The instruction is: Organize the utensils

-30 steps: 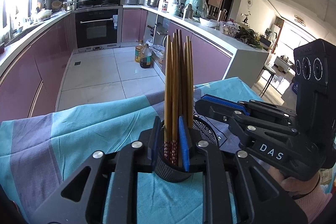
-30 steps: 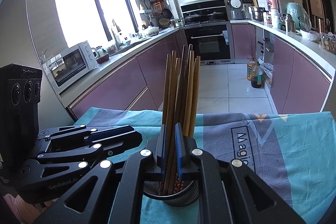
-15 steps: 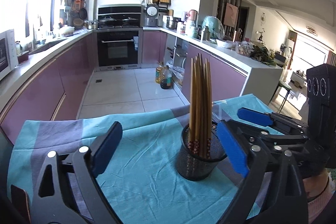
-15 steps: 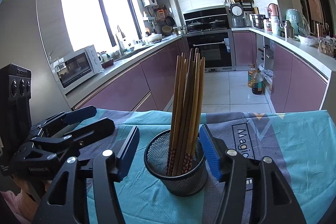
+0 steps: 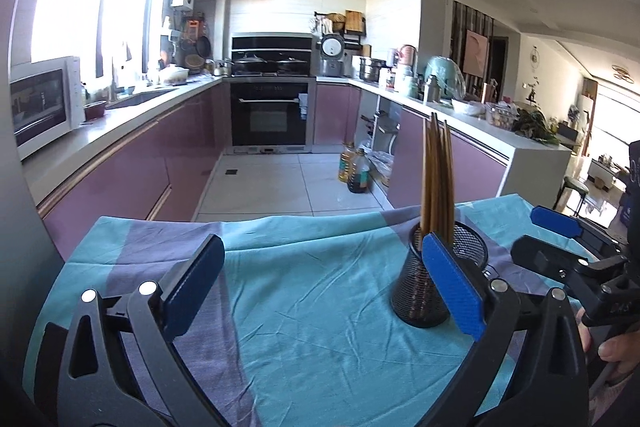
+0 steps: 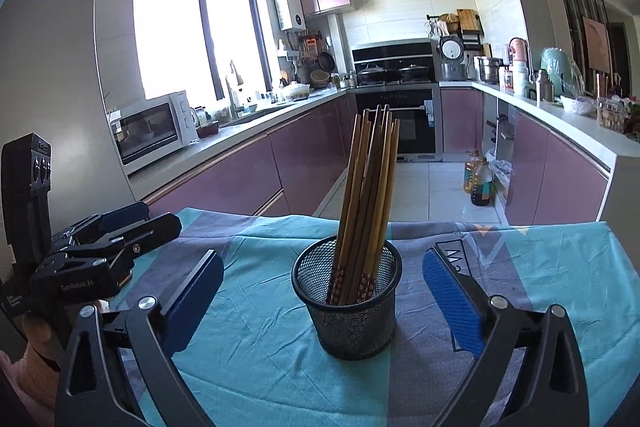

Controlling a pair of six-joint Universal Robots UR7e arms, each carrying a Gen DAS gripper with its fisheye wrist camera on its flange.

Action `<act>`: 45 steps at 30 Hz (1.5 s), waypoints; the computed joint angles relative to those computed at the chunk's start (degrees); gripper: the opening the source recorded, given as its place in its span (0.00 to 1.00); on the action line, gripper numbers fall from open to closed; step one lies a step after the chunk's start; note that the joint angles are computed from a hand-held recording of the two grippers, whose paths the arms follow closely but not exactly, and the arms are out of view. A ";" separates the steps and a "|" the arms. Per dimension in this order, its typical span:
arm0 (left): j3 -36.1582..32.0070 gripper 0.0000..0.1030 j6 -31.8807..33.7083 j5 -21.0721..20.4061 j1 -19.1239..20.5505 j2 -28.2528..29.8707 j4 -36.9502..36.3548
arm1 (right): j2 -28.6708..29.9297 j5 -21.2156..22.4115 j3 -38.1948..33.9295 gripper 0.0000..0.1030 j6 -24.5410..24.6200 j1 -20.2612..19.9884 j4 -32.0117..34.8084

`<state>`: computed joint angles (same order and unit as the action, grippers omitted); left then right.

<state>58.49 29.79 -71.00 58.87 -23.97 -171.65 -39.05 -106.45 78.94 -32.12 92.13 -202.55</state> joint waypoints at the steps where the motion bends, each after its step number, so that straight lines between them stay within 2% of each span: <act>1: 0.78 0.95 0.17 0.04 0.06 -0.38 -0.85 | 0.30 -0.30 0.13 0.94 -0.45 0.08 -1.22; 12: 8.20 0.95 0.72 0.55 0.25 -4.14 -10.20 | 2.27 -1.34 1.49 0.94 -4.16 1.13 -10.65; 25: 13.09 0.95 1.04 1.47 -0.10 -6.17 -16.49 | 3.78 -2.89 2.26 0.94 -5.95 1.71 -17.16; 33: 16.02 0.95 2.95 2.88 -0.84 -7.01 -20.82 | 4.39 -3.47 2.19 0.94 -6.88 2.09 -19.51; 45: 17.84 0.95 3.76 3.96 -1.33 -7.82 -23.14 | 4.73 -4.54 2.26 0.94 -7.18 2.48 -21.26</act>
<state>76.33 33.55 -67.03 57.54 -31.79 -194.79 -34.32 -110.99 81.19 -39.29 94.61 -223.81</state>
